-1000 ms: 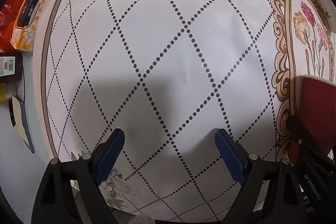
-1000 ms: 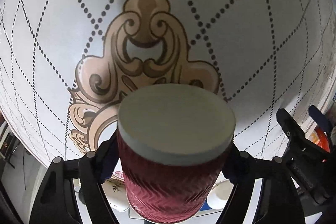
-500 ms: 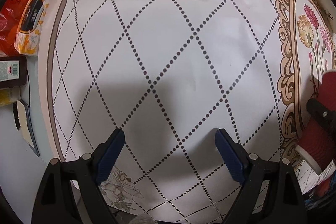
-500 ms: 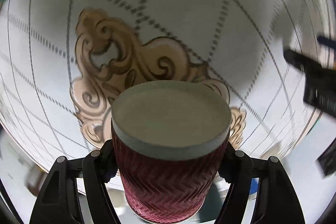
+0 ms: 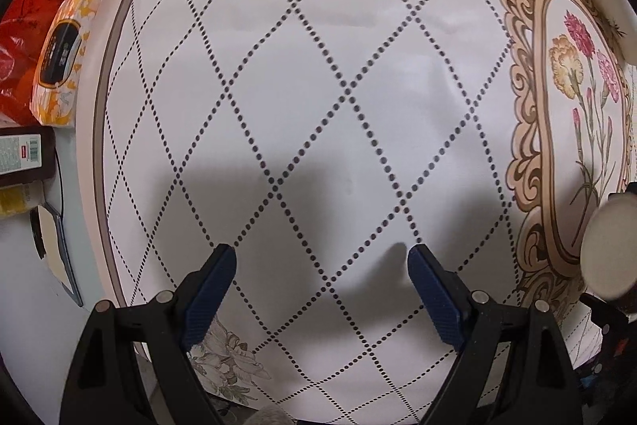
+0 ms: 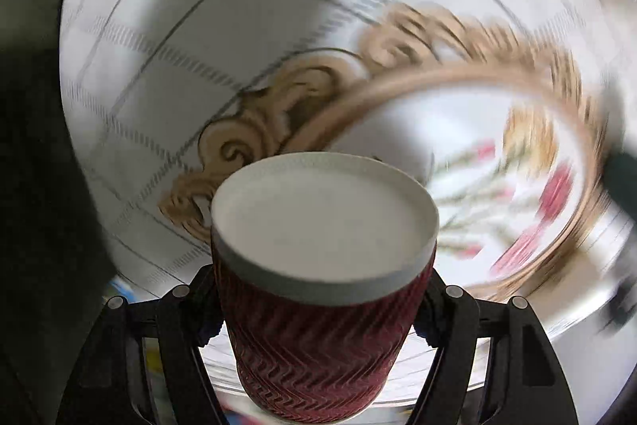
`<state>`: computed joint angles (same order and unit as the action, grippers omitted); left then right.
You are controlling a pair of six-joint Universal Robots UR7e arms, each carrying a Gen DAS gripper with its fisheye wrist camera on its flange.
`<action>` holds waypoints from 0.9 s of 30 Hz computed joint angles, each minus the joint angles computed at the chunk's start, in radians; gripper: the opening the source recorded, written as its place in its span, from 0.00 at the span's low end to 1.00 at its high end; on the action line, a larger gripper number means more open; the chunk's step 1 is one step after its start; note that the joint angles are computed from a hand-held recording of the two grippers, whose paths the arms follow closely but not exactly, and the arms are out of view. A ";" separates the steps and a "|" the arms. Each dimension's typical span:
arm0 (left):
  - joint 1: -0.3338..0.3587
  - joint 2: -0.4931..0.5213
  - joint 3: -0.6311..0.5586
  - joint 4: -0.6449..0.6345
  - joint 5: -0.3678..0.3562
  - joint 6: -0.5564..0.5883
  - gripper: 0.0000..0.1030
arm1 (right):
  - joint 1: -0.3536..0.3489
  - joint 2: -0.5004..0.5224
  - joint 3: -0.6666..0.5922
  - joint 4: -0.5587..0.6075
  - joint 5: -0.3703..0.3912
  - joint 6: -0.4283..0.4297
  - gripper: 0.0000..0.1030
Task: Flip cup upside down
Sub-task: 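Rotate the red cup rim-down with the right gripper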
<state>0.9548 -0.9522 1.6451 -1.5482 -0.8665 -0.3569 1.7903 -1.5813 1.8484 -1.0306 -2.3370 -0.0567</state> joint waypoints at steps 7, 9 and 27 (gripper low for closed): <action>-0.035 0.022 0.016 -0.035 -0.014 0.002 0.86 | -0.093 0.030 -0.165 0.014 0.120 0.168 0.73; -0.044 0.024 0.018 -0.038 -0.020 -0.002 0.86 | -0.106 0.038 -0.203 0.044 0.100 0.184 0.73; -0.118 0.029 0.025 -0.017 -0.080 -0.050 0.86 | -0.153 0.087 -0.329 0.042 0.161 0.334 0.91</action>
